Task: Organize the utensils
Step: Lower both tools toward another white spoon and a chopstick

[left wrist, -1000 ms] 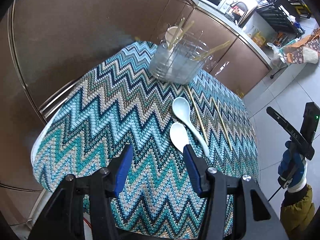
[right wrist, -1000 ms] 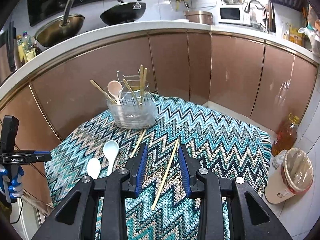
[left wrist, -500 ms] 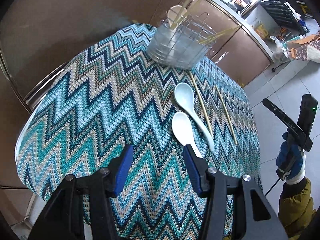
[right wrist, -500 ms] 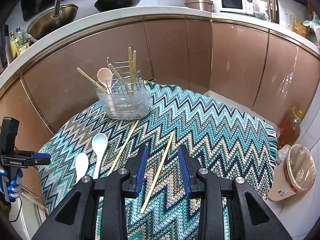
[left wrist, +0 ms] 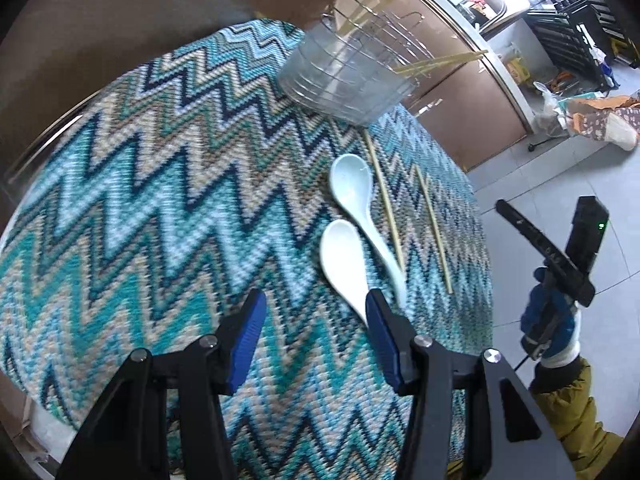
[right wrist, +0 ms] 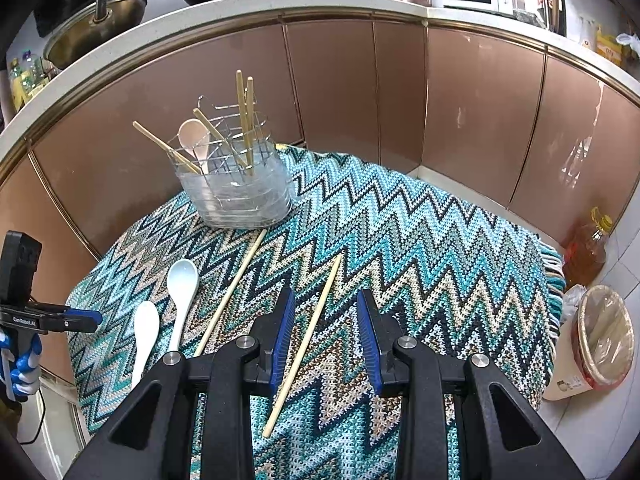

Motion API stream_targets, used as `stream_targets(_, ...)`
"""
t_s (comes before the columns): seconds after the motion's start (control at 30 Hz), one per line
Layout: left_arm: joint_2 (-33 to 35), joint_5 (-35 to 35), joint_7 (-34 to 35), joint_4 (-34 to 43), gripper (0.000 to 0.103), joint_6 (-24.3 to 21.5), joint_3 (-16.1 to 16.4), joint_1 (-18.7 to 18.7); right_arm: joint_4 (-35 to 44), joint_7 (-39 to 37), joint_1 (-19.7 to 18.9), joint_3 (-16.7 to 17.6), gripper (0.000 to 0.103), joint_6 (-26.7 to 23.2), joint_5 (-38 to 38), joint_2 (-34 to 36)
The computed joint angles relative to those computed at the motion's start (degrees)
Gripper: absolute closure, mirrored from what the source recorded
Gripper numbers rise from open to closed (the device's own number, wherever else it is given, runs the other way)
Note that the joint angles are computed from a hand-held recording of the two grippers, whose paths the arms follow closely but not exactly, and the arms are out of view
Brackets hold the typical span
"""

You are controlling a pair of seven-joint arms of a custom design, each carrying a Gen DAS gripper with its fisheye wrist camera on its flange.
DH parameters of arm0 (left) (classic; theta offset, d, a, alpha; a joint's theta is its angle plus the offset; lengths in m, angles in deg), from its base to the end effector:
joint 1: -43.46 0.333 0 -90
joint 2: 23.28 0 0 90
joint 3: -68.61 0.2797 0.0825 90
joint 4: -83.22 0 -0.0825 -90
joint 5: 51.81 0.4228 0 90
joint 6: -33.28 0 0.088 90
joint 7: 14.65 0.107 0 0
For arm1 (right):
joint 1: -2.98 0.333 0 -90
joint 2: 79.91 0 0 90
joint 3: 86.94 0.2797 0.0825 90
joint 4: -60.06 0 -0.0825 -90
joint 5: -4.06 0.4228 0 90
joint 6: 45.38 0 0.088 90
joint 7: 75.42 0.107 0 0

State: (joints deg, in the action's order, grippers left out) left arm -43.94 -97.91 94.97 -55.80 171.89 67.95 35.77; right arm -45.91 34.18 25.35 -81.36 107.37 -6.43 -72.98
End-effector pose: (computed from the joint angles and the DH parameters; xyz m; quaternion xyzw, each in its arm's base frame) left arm 0.5041 -0.0774 0.4269 0.6758 -0.6512 0.3385 0.0677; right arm 0.5931 0.3182 0.4864 -0.7478 0.5670 -0.1806 0.2946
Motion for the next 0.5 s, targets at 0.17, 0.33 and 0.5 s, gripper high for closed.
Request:
stream_targets(0.17, 2.88, -1.03, 1.10, 2.55, 0.055, -0.42, -0.71, -0.69, 1.29, -2.33, -0.41, 0.19, 0.071, -0.51, 2.51, 1.53)
stream_targets(0.33, 5.86, -1.19, 0.70, 4.80, 0.056, -1.04, -1.44, -0.16, 4.61, -6.14, -0.96, 0.50, 0.071, -3.91, 6.73, 4.35)
stream_targets(0.5, 8.25, -1.61, 1.00, 7.04, 0.059, -2.16, -2.03, 0.70, 10.47, -7.76, -1.36, 0.46, 0.070, -9.07, 10.57, 9.12)
